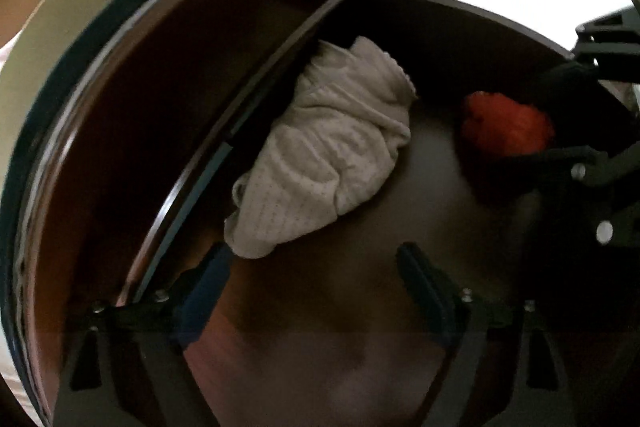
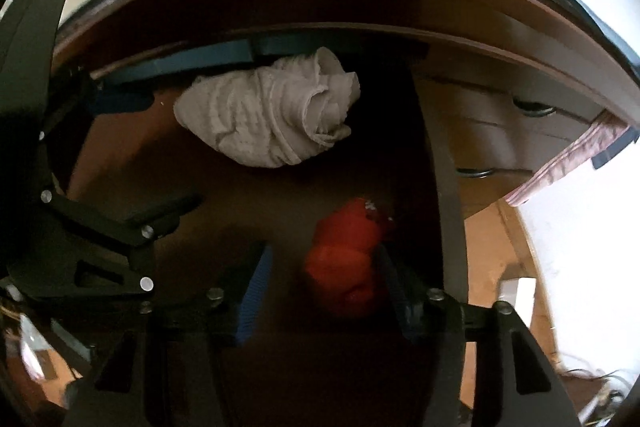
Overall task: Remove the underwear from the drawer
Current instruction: 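Reach left tool to white dotted underwear while right tool reaches red cartoon sock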
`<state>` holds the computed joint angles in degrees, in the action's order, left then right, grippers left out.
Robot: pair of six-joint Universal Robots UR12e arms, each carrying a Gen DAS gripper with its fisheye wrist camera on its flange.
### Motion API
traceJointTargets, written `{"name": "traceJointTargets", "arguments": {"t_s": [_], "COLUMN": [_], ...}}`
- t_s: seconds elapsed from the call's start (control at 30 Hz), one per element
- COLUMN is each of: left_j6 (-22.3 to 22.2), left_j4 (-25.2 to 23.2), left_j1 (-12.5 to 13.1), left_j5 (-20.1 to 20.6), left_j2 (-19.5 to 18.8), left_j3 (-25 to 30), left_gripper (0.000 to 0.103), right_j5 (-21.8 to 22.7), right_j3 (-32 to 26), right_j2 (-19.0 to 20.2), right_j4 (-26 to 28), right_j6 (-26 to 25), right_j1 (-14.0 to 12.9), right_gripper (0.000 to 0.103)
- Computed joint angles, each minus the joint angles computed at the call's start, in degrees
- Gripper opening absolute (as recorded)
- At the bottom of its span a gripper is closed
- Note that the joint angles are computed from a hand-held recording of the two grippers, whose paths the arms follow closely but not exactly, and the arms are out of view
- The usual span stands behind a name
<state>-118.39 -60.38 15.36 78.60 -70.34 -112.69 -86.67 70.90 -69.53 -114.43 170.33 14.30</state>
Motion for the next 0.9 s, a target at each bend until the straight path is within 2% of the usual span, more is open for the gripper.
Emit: {"name": "traceJointTargets", "arguments": {"t_s": [0.1,0.23,0.37,0.5,0.63,0.73,0.8,0.9], "left_j6": [2.2,11.2,13.0,17.1,21.0,24.3,25.2,25.0], "left_j4": [0.5,6.7,8.1,8.5,7.9,7.9,8.6,9.4], "left_j1": [-1.0,-2.9,-3.3,-2.6,-1.8,-0.8,0.0,1.6], "left_j5": [0.8,2.9,1.1,-2.0,-3.6,-4.2,-5.0,-7.6], "left_j2": [-0.8,0.2,0.3,0.9,1.1,1.7,2.2,2.7], "left_j3": [-0.2,-3.5,-4.0,-4.6,-4.6,-5.0,-5.5,-5.8], "left_gripper": [0.08,0.081,0.076,0.073,0.072,0.072,0.073,0.064], "right_j5": [-1.1,-1.8,-1.9,-0.2,0.4,1.8,2.0,2.4], "right_j3": [-0.6,-1.4,-1.5,-1.3,-1.1,-1.3,-1.5,-1.3], "right_j2": [0.4,0.8,0.8,0.5,0.4,0.3,0.4,0.1], "right_j4": [0.9,2.0,2.3,2.9,2.5,2.9,3.2,3.2], "right_j6": [-0.6,-1.6,-2.8,-2.6,-1.7,-0.6,-0.4,-0.6], "right_j1": [0.4,0.4,0.5,0.1,-0.2,-0.5,-0.5,-0.4], "right_gripper": [0.045,0.043,0.043,0.043,0.035,0.033,0.033,0.033]}}
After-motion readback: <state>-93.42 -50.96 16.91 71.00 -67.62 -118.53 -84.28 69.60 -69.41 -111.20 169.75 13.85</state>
